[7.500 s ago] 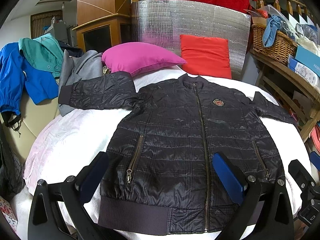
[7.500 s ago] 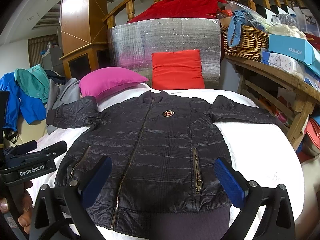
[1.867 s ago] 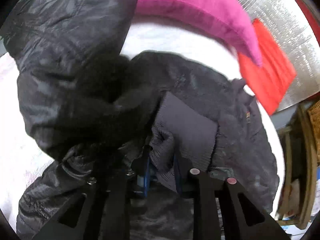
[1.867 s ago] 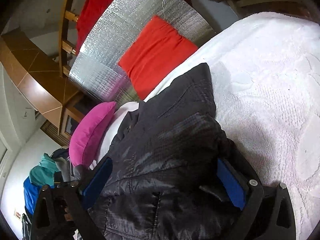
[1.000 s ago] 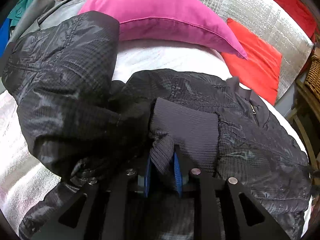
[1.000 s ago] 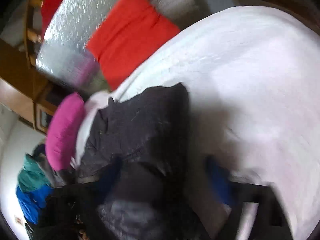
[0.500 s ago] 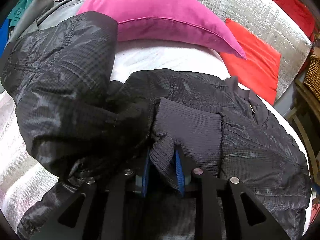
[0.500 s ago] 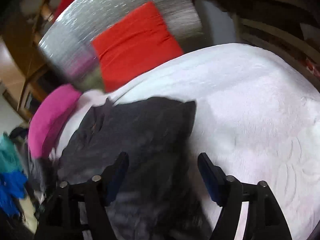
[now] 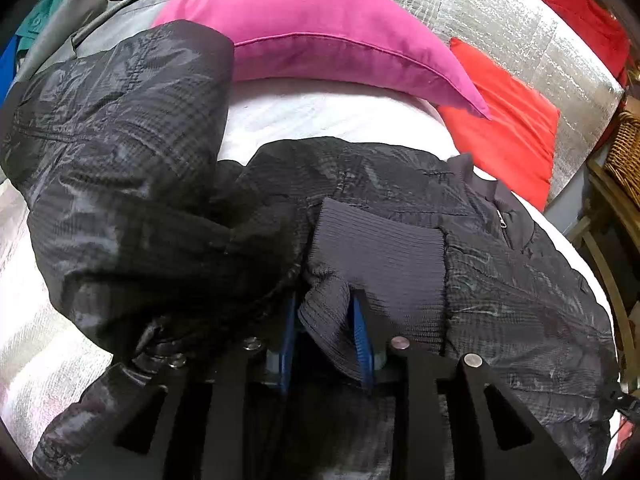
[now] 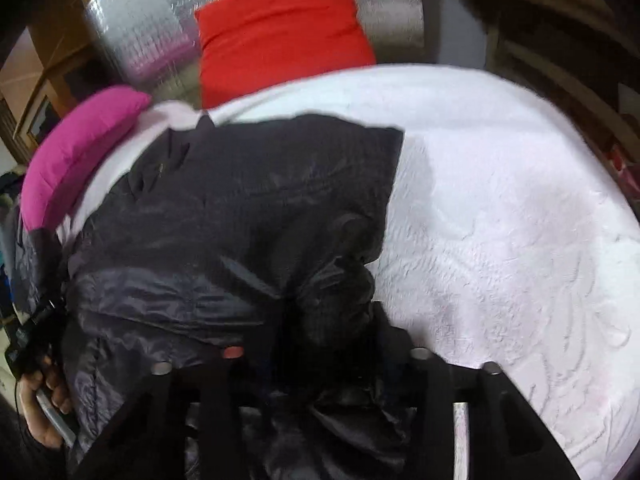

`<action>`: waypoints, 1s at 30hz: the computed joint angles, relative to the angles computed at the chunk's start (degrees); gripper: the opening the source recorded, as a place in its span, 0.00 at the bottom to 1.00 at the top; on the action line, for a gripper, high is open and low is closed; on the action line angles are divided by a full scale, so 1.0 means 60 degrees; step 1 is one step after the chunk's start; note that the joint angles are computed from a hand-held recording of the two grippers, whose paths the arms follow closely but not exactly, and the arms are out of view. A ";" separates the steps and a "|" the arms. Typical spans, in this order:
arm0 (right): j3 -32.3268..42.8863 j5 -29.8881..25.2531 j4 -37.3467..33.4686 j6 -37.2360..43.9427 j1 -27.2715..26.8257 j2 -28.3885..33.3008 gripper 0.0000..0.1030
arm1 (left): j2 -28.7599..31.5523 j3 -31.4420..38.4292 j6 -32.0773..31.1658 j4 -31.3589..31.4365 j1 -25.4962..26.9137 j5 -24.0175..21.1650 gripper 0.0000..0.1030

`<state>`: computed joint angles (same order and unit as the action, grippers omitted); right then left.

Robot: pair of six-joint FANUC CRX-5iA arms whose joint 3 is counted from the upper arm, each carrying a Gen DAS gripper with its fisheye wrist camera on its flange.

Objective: Fold large clothes

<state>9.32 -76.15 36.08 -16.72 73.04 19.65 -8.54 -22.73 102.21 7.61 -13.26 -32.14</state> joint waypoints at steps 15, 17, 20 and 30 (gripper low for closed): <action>0.0056 0.1425 0.0583 -0.0839 0.0000 0.0253 0.76 | 0.0025 -0.0019 -0.0019 0.0061 -0.0009 0.0046 0.29; -0.0100 0.1523 0.1434 -0.1116 0.0165 0.0144 0.76 | 0.0042 0.0023 0.0078 -0.0036 -0.0043 0.0026 0.29; 0.0070 0.1248 0.1570 -0.1112 0.0190 0.0341 0.91 | 0.0027 -0.0030 -0.0019 0.0089 -0.0015 0.0062 0.29; 0.0658 -0.0497 0.2974 -0.1379 0.1044 0.1254 0.99 | -0.0099 0.0754 0.0276 -0.0801 -0.0470 -0.0755 0.67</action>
